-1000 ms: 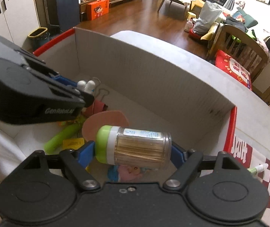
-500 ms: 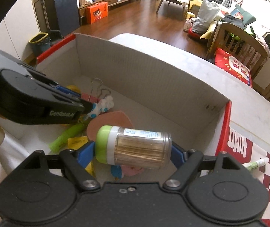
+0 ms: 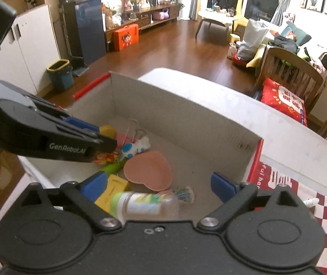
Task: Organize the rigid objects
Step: 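Withdraw both tools from the shoebox toward the teal egg and glue stick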
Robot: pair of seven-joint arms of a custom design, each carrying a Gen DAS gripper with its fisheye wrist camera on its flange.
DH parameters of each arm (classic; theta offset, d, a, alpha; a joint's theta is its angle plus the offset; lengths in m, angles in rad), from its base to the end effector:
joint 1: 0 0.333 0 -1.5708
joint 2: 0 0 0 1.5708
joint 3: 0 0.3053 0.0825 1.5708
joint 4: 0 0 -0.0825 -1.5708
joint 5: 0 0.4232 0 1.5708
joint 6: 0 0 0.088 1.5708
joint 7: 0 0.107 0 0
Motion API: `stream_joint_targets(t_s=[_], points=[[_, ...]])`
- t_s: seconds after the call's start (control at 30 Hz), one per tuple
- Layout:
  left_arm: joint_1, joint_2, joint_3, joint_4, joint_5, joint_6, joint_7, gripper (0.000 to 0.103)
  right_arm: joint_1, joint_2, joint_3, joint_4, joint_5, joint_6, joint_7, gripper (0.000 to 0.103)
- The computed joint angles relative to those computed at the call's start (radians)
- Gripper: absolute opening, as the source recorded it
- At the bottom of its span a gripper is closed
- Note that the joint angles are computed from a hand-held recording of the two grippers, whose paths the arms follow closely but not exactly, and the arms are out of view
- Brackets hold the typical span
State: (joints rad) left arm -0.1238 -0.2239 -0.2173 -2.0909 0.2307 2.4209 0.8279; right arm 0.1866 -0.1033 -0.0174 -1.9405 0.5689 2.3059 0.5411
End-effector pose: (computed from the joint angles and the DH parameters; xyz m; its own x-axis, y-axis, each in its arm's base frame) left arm 0.5386 -0.1983 0.5566 0.2168 -0.9663 0.1391 -0.7994 -0.2575 -0.5428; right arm 0.5978 0.1129 0.5607 0.7836 -0.6205 0.0308 -0.4685 -0.6228 -0.6266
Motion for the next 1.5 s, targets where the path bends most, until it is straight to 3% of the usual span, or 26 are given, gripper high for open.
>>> stream_joint_targets(t_s=[0.53, 0.57, 0.6, 0.67, 1.03, 1.27, 1.5], points=[[-0.015, -0.074, -0.082, 0.003, 0.135, -0.008, -0.151, 0.029, -0.067, -0.112, -0.096, -0.015, 0.082, -0.164, -0.107, 0.102], [-0.018, -0.068, -0.089, 0.014, 0.148, -0.014, -0.165, 0.034, -0.076, -0.113, -0.104, -0.012, 0.08, -0.173, -0.115, 0.102], [-0.02, -0.064, -0.096, 0.022, 0.164, -0.017, -0.183, 0.054, -0.085, -0.113, -0.11, -0.008, 0.078, -0.18, -0.122, 0.102], [-0.023, -0.057, -0.112, 0.033, 0.21, -0.007, -0.229, 0.08, -0.104, -0.108, -0.126, 0.0, 0.079, -0.195, -0.144, 0.102], [-0.12, 0.123, -0.151, 0.223, 0.405, -0.061, -0.411, 0.08, -0.24, 0.021, -0.168, 0.139, 0.108, -0.25, -0.188, 0.103], [-0.242, 0.301, -0.113, 0.392, 0.509, -0.108, -0.483, 0.08, -0.328, 0.153, -0.149, 0.276, 0.128, -0.271, -0.183, 0.103], [-0.366, 0.483, -0.041, 0.579, 0.561, -0.154, -0.525, 0.08, -0.39, 0.284, -0.103, 0.414, 0.116, -0.296, -0.155, 0.103]])
